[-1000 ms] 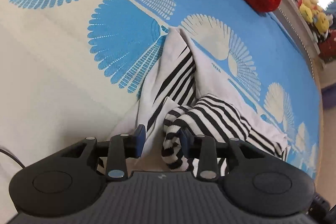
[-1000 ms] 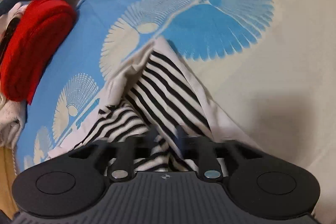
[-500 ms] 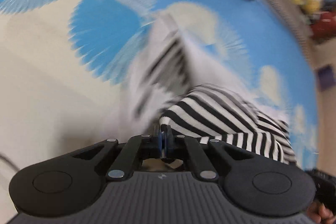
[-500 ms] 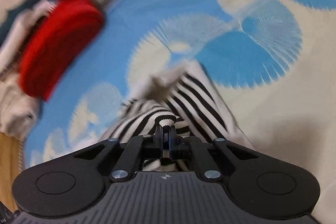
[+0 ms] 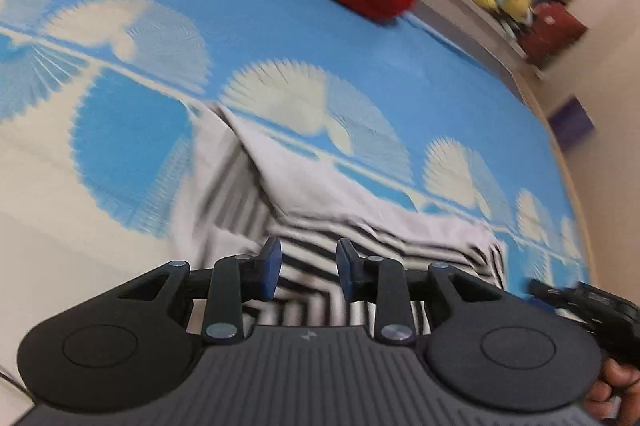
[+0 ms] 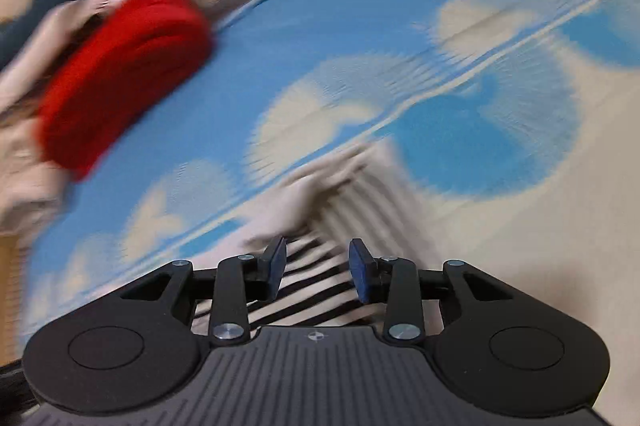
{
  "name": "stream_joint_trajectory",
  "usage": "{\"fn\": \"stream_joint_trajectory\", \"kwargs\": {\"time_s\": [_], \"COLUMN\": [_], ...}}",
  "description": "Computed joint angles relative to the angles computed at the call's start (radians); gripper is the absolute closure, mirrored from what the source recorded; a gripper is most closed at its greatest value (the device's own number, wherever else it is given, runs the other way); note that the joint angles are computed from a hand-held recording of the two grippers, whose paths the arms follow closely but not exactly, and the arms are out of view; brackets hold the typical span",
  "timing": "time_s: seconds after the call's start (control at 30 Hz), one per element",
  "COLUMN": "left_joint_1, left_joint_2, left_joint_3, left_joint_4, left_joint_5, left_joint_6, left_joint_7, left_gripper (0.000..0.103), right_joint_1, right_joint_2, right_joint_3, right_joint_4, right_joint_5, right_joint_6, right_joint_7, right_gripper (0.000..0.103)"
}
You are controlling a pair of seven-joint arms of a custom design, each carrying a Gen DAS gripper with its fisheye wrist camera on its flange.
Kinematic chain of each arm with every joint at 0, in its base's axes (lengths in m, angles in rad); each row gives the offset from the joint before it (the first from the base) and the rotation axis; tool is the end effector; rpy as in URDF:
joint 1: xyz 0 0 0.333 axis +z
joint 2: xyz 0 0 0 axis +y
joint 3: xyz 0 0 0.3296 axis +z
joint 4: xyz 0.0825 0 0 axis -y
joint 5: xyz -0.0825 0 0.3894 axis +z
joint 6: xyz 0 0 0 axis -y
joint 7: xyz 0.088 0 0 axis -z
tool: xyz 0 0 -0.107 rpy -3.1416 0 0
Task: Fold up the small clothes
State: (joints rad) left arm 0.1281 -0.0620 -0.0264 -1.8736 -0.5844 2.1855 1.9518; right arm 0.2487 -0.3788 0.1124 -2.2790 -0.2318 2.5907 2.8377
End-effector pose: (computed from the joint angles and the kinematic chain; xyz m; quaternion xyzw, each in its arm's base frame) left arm 0.5813 0.0386 0.5927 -0.6617 0.6798 -0.3158 0.0171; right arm 0.4510 0.1825 0.5935 -0.3761 0.8575 -0.1013 0.3362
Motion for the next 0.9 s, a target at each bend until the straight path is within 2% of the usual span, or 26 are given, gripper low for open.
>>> {"fn": "stream_joint_trajectory", "kwargs": {"time_s": [0.03, 0.07, 0.1, 0.17, 0.2, 0.23, 0.3, 0.37, 0.4, 0.47, 0.5, 0.53, 0.6, 0.77, 0.9], "left_joint_1": [-0.001, -0.002, -0.003, -0.002, 0.002, 0.006, 0.008, 0.008, 0.008, 0.003, 0.001, 0.001, 0.006, 0.013, 0.018], "left_joint_2": [0.011, 0.028, 0.044, 0.079, 0.084, 0.085, 0.06, 0.041, 0.042, 0.05, 0.062, 0.068, 0.057, -0.037, -0.155], "left_joint_3": [-0.003, -0.008, -0.014, -0.016, -0.012, -0.011, -0.012, -0.011, -0.01, -0.016, -0.019, -0.018, -0.013, 0.01, 0.039], "left_joint_4": [0.004, 0.011, 0.017, 0.033, 0.038, 0.046, 0.04, 0.031, 0.032, 0.03, 0.031, 0.027, 0.024, -0.006, -0.071], "left_joint_5": [0.022, 0.08, 0.155, 0.266, 0.253, 0.239, 0.2, 0.137, 0.125, 0.212, 0.274, 0.29, 0.271, 0.116, 0.044], "left_joint_6": [-0.022, -0.049, -0.071, -0.117, -0.125, -0.13, -0.095, -0.068, -0.076, -0.107, -0.125, -0.136, -0.14, -0.098, -0.069], "left_joint_7": [-0.014, -0.044, -0.085, -0.169, -0.181, -0.184, -0.139, -0.071, -0.051, -0.088, -0.12, -0.128, -0.109, 0.074, 0.148], "left_gripper": [0.07, 0.07, 0.071, 0.08, 0.08, 0.08, 0.078, 0.074, 0.074, 0.075, 0.077, 0.079, 0.078, 0.074, 0.074], "right_joint_1": [0.062, 0.127, 0.16, 0.174, 0.142, 0.128, 0.095, 0.055, 0.052, 0.087, 0.086, 0.073, 0.06, 0.024, 0.018], "right_joint_2": [0.01, 0.024, 0.037, 0.061, 0.056, 0.053, 0.049, 0.038, 0.03, 0.037, 0.053, 0.063, 0.057, 0.013, -0.053], "right_joint_3": [-0.057, -0.112, -0.142, -0.163, -0.138, -0.126, -0.096, -0.048, -0.042, -0.086, -0.09, -0.083, -0.077, -0.037, -0.021], "right_joint_4": [-0.02, -0.03, -0.024, -0.005, -0.017, -0.023, -0.005, 0.008, 0.002, -0.013, 0.0, 0.011, 0.008, 0.041, 0.062], "right_joint_5": [0.111, 0.243, 0.338, 0.415, 0.427, 0.434, 0.401, 0.29, 0.275, 0.364, 0.383, 0.377, 0.381, 0.271, 0.19], "right_joint_6": [0.052, 0.063, 0.022, -0.125, -0.136, -0.131, -0.144, -0.129, -0.108, -0.065, -0.101, -0.151, -0.181, -0.213, -0.208], "right_joint_7": [-0.073, -0.147, -0.192, -0.198, -0.191, -0.185, -0.172, -0.14, -0.137, -0.195, -0.19, -0.165, -0.133, -0.073, -0.071], "right_gripper": [0.067, 0.067, 0.067, 0.069, 0.075, 0.077, 0.076, 0.072, 0.067, 0.066, 0.066, 0.071, 0.073, 0.068, 0.066]}}
